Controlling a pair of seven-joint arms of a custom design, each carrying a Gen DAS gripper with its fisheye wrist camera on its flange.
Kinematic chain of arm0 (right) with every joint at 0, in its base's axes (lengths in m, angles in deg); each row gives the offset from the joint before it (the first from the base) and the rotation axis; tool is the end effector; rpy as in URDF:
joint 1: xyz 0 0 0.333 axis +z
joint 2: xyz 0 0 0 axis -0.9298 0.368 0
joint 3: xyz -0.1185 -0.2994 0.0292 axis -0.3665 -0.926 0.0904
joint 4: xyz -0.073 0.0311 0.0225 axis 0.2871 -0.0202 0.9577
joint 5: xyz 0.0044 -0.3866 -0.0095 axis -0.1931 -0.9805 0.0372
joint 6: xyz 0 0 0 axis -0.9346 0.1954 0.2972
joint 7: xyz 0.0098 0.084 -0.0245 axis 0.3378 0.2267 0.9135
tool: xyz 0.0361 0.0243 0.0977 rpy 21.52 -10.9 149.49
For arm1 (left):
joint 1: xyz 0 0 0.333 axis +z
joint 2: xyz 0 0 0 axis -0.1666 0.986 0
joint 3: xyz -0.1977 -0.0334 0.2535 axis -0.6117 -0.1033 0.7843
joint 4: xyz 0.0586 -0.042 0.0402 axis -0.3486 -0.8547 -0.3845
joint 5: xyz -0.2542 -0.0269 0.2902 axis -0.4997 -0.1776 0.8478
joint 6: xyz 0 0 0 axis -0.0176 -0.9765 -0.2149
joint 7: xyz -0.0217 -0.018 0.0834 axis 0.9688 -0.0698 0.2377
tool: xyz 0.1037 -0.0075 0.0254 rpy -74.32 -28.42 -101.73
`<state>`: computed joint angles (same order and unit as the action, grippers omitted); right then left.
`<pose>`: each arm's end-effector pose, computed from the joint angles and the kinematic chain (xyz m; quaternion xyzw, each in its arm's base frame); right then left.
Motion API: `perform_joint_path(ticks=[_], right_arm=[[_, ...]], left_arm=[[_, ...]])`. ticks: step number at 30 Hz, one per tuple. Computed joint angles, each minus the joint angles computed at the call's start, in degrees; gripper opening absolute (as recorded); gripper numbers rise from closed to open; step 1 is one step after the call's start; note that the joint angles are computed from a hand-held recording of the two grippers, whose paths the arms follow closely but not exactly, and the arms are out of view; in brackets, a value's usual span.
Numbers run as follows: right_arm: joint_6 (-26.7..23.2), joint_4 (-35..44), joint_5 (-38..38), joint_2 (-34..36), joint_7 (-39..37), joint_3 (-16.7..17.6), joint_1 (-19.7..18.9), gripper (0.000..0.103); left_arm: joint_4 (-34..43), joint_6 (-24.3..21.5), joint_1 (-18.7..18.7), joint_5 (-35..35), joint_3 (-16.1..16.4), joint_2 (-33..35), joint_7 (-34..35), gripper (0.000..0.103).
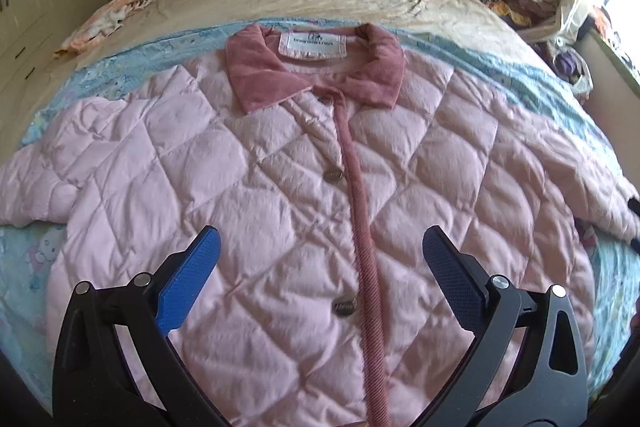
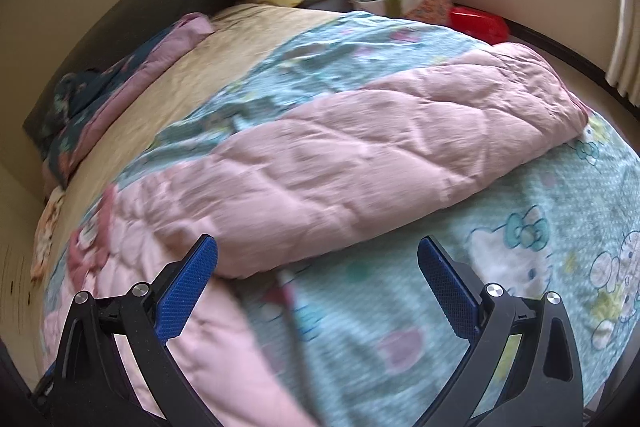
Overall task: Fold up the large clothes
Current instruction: 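Move the right tool toward the cuff of the coat sleeve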
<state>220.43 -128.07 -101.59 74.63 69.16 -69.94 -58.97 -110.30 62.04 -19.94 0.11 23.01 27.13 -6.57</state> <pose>0.5283 0.1329 0.6037 -0.4814 0.8092 -0.1645 0.2939 0.4786 -0.2365 0.5758 -0.7294 0.6125 -0.2087 0.2218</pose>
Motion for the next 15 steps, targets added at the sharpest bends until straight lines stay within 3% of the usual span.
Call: perform_joint_path(ticks=[9,15], right_arm=[[-0.54,-1.16,1.62,1.4,3.34,-2.24,-2.71,0.099],[0.08,-0.47,2.67,3.78,7.18,-3.58,-4.4,0.099]], left_arm=[[3.98,-0.25,0.06,3.13,0.28,4.3,-3.71,0.095],[5.42,1.1,-0.57,1.63,1.43,6.92,-2.36,0.095]])
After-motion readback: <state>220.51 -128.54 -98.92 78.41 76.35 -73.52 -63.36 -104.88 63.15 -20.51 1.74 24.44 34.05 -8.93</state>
